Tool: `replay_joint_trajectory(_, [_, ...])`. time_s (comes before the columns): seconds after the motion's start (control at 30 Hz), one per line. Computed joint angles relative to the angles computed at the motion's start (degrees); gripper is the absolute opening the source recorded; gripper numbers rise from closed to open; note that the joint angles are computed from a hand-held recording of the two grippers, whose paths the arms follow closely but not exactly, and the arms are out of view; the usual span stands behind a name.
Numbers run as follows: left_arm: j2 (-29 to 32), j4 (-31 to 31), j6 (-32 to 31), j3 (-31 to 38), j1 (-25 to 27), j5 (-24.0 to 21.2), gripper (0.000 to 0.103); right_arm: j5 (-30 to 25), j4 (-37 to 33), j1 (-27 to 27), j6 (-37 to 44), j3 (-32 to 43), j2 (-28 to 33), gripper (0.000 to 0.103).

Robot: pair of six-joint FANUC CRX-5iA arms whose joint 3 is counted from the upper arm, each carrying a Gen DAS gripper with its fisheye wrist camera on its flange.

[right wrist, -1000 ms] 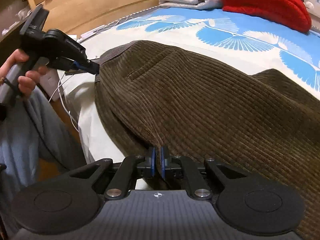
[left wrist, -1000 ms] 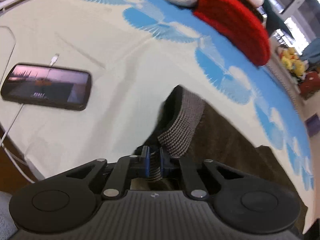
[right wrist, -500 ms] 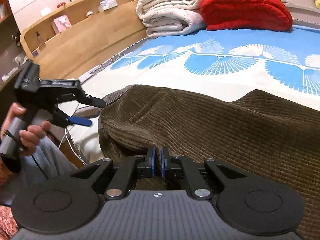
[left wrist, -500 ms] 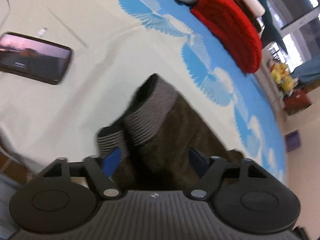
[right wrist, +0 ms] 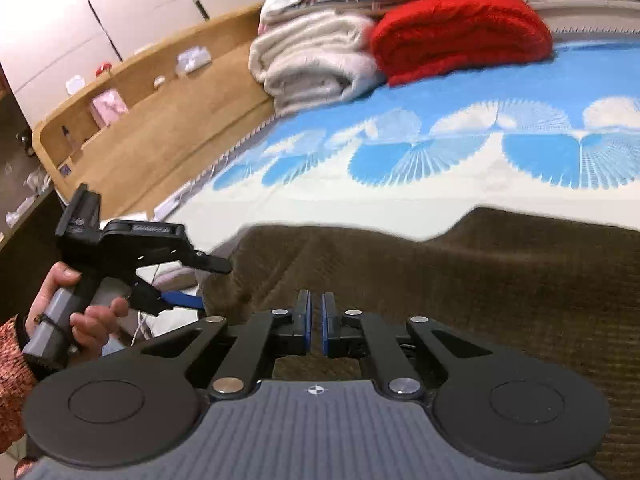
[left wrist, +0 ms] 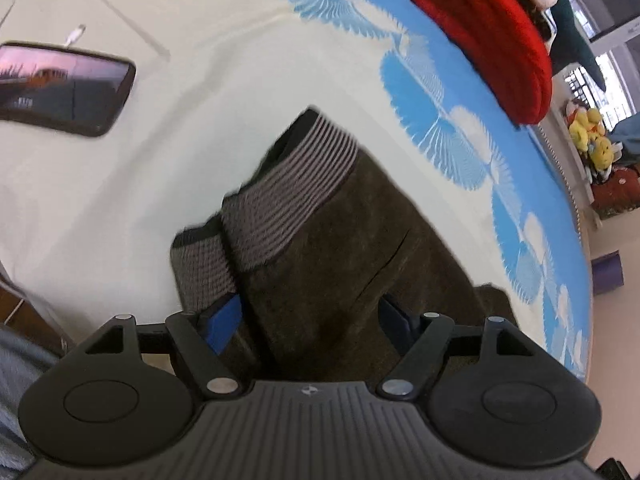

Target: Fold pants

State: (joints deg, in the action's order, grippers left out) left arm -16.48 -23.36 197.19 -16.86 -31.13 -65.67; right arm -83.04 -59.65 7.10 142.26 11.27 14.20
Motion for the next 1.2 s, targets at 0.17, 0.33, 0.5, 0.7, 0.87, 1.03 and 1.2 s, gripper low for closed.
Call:
replay_joint_trajectory(0.17, [-0.63, -1.35, 2.01, -1.33, -0.60, 1.12, 0.080, -2.97, 6.03, 4.10, 1.79, -0.81, 0.81, 0.056])
replay_joint_trajectory(0.33, [-0.10, -0.84, 1.63, -1.69, 1.26, 1.99, 0.027, 7.10, 10.38, 8.76, 12.93, -9.31, -4.35, 0.057])
replay_joint_trajectory(0.5, [1.74, -5.44, 2.47, 4.89, -4.02, -7.03, 0.012, 6.21, 7.03, 6.54, 12.08, -7.72, -3.84, 0.005])
replay_joint_trajectory(0.7, [0.70, -7.69, -0.83, 6.88, -7.83, -10.39, 0.012, -2.13, 1.47, 2.11, 16.42, -4.57, -2.77, 0.005])
replay_joint_trajectory(0.87, [0.53, -3.14, -0.74, -0.19, -4.66, -4.79, 0.013, 3.17, 9.87, 8.20, 13.96, -6.68, -2.01, 0.006])
replay_joint_trajectory(1.03, [-1.28, -3.46, -1.82, -1.05, -4.98, -3.80, 0.017, -1.23, 10.51, 7.52, 5.58, -2.54, 0.00, 0.010])
replay_joint_trajectory(1.2, [1.40, -5.68, -6.49, 1.40, -6.98, -6.99, 0.022, -4.10, 2.23, 1.07, -1.86, 7.08, 3.42, 0.051])
